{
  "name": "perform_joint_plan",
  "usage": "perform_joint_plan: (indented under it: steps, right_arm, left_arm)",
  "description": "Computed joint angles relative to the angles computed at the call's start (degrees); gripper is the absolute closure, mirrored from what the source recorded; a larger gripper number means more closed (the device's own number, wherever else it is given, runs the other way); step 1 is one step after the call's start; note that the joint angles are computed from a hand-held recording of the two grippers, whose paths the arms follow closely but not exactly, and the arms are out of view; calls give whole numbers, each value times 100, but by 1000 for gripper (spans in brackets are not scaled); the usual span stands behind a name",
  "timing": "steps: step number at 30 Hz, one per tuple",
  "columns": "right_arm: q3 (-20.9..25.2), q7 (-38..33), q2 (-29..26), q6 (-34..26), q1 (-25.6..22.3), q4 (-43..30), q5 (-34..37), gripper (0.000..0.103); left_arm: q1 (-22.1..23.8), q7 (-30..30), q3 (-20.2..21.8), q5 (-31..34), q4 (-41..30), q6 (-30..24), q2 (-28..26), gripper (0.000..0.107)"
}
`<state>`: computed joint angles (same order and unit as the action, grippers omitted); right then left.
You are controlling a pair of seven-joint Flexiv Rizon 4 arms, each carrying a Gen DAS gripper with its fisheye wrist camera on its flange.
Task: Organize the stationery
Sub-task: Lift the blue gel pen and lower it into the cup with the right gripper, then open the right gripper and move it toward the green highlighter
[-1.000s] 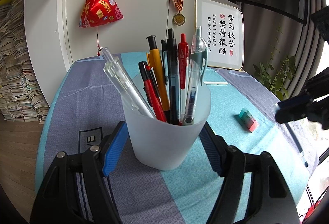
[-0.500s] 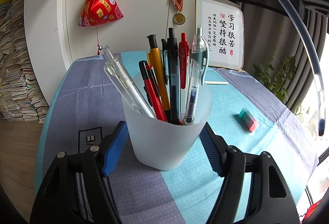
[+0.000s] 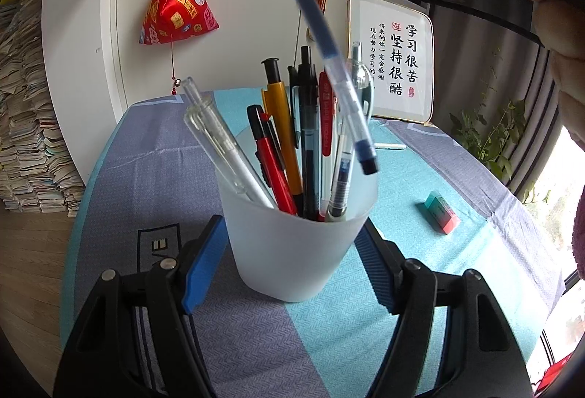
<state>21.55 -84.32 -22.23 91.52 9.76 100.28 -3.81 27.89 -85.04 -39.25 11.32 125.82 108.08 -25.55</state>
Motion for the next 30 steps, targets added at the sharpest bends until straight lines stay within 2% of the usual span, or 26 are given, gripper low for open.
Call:
perform_joint_plan:
  steps: [3,8,11,14,19,30]
  right_arm:
    - [127,-73,-120,100,-89,-34,49,90]
    - [1,28,-92,231,-44,156,-67,90]
    - [229,-18,2,218,-282,338,-22,90]
    - [-32,54,253,352,-133,705,-93,90]
    - [361,-81,510,142,-510,970,78,90]
    - [42,-359,696,-273,-169,1091,483,90]
  left_arm:
    - [3,-2,-3,1,-2,-4,2,36]
    - [9,-2,-10,-1,-1,-7,1,36]
    - [16,-2,-23,-7,1,-14,-3,36]
    - [16,1,-23,-10,1,-14,-3,36]
    - [18,2,-27,-12,4,-14,0,36]
    - [34,25,-58,-49,-16,-50,-18,35]
